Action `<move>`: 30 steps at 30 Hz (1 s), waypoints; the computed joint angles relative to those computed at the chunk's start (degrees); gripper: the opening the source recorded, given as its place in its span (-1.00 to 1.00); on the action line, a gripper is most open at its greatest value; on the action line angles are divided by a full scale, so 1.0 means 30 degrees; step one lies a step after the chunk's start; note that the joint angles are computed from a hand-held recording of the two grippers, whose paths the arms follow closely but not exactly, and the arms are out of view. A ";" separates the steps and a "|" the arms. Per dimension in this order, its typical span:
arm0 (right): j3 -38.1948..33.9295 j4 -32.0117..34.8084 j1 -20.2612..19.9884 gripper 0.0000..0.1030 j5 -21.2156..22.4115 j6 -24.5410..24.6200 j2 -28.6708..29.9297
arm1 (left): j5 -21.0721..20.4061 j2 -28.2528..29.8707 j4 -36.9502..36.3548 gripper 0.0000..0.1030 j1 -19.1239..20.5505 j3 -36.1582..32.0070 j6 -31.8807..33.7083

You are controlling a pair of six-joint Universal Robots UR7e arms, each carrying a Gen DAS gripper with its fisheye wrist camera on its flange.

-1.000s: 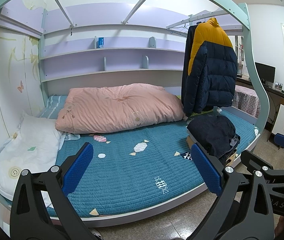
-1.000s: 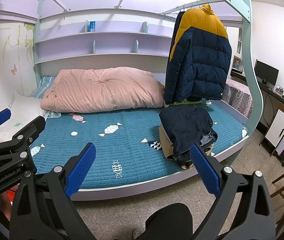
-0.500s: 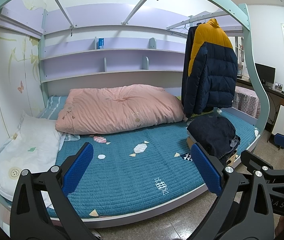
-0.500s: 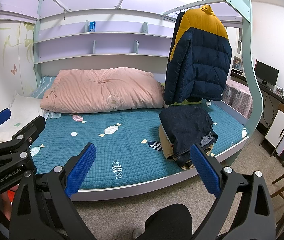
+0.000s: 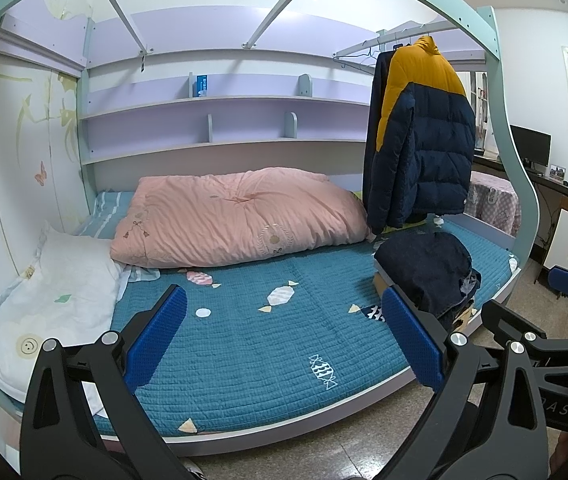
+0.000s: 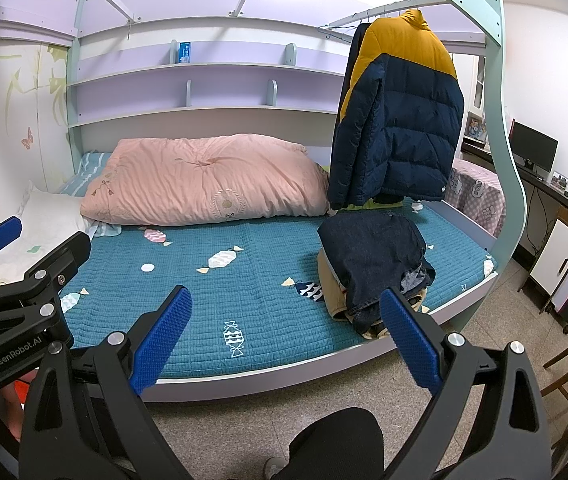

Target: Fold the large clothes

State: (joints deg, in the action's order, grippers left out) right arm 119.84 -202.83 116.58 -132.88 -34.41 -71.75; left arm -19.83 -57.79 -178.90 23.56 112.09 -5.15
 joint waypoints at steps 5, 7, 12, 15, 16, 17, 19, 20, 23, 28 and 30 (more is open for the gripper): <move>-0.0015 0.0064 -0.0022 0.78 0.0025 0.0009 -0.0023 | -0.0033 -0.0006 -0.0035 0.90 0.0039 -0.0008 0.0062; -0.0024 0.0065 -0.0016 0.78 0.0011 0.0004 -0.0017 | -0.0010 0.0003 -0.0033 0.90 0.0018 0.0000 0.0044; -0.0023 0.0078 -0.0054 0.78 0.0073 -0.0030 -0.0049 | -0.0022 -0.0002 -0.0009 0.90 0.0007 0.0015 -0.0011; -0.0029 0.0118 -0.0062 0.78 0.0081 -0.0022 -0.0061 | -0.0015 0.0005 -0.0022 0.90 0.0007 0.0019 0.0021; -0.0040 0.0146 -0.0061 0.78 0.0069 -0.0011 -0.0063 | -0.0013 0.0008 -0.0049 0.90 0.0016 0.0016 0.0048; -0.0045 0.0157 -0.0057 0.78 0.0067 -0.0012 -0.0070 | -0.0031 0.0001 -0.0069 0.90 0.0033 0.0012 0.0070; -0.0034 0.0135 -0.0065 0.78 0.0094 -0.0028 -0.0071 | -0.0043 0.0007 -0.0131 0.90 0.0042 0.0013 0.0135; -0.0030 0.0136 -0.0064 0.78 0.0098 -0.0010 -0.0078 | -0.0020 0.0027 -0.0157 0.90 0.0024 0.0014 0.0138; -0.0038 0.0187 -0.0091 0.78 0.0120 -0.0025 -0.0102 | -0.0034 0.0009 -0.0094 0.90 0.0028 0.0021 0.0075; -0.0048 0.0222 -0.0091 0.78 0.0121 0.0000 -0.0112 | -0.0006 0.0035 -0.0088 0.90 0.0002 0.0020 0.0065; -0.0046 0.0198 -0.0095 0.78 0.0139 -0.0030 -0.0112 | 0.0009 0.0055 -0.0093 0.90 -0.0011 0.0017 0.0058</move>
State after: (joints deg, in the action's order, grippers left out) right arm 119.71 -202.23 116.30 -132.47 -34.50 -72.09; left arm -19.81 -57.62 -179.18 23.53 112.14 -4.98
